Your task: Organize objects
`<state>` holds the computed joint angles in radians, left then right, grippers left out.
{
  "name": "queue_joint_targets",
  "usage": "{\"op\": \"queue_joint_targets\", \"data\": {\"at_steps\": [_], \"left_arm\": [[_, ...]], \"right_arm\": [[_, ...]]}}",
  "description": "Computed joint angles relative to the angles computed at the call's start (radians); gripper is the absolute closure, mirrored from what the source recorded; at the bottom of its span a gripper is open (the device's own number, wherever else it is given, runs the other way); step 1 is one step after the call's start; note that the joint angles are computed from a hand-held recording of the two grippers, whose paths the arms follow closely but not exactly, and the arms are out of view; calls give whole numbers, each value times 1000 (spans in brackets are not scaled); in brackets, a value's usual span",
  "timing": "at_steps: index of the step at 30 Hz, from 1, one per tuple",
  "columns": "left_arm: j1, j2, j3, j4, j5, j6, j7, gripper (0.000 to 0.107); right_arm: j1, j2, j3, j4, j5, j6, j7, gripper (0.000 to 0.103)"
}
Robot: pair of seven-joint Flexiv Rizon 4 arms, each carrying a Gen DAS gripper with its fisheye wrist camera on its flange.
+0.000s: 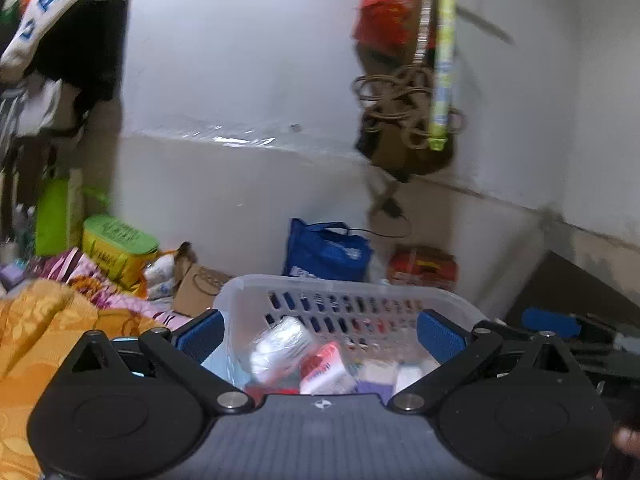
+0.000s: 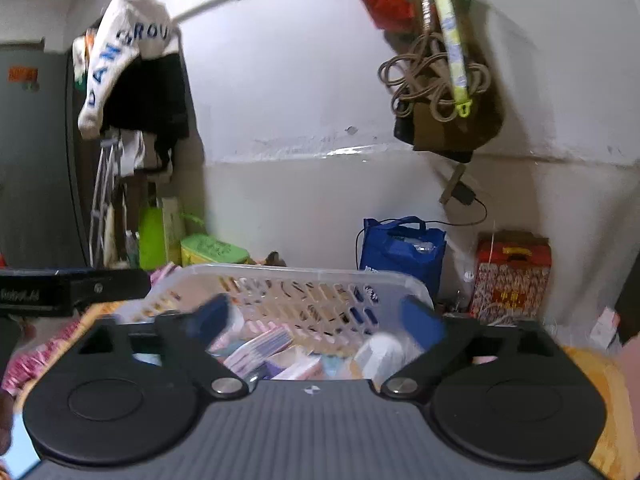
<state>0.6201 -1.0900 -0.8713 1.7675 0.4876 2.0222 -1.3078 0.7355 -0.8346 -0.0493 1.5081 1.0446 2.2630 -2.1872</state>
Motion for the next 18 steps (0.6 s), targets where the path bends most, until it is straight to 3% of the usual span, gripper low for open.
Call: {"op": "queue_joint_targets", "data": {"at_steps": [2,3,5,9,12,18], "left_arm": [[87,-53,-83,62,85,12,12,4],[123,-82,-120,86,110,7,13,4],[181,-97,-174,144,115,-59,24,4],[112,50,-59,224,18,49,19,4],[62,126,13,242,5,82,-16,4],[-28,187,139,224,11,117,-70,4]], "right_arm": [[-38,9,84,95,-144,100,144,0],[-35,22,92,125,-154,104,168,0],[17,79,38,140,-29,-7,98,0],[67,92,10,162,32,34,90,0],[92,92,-22,104,178,38,-65,0],[7,78,69,107,127,57,-29,0]]}}
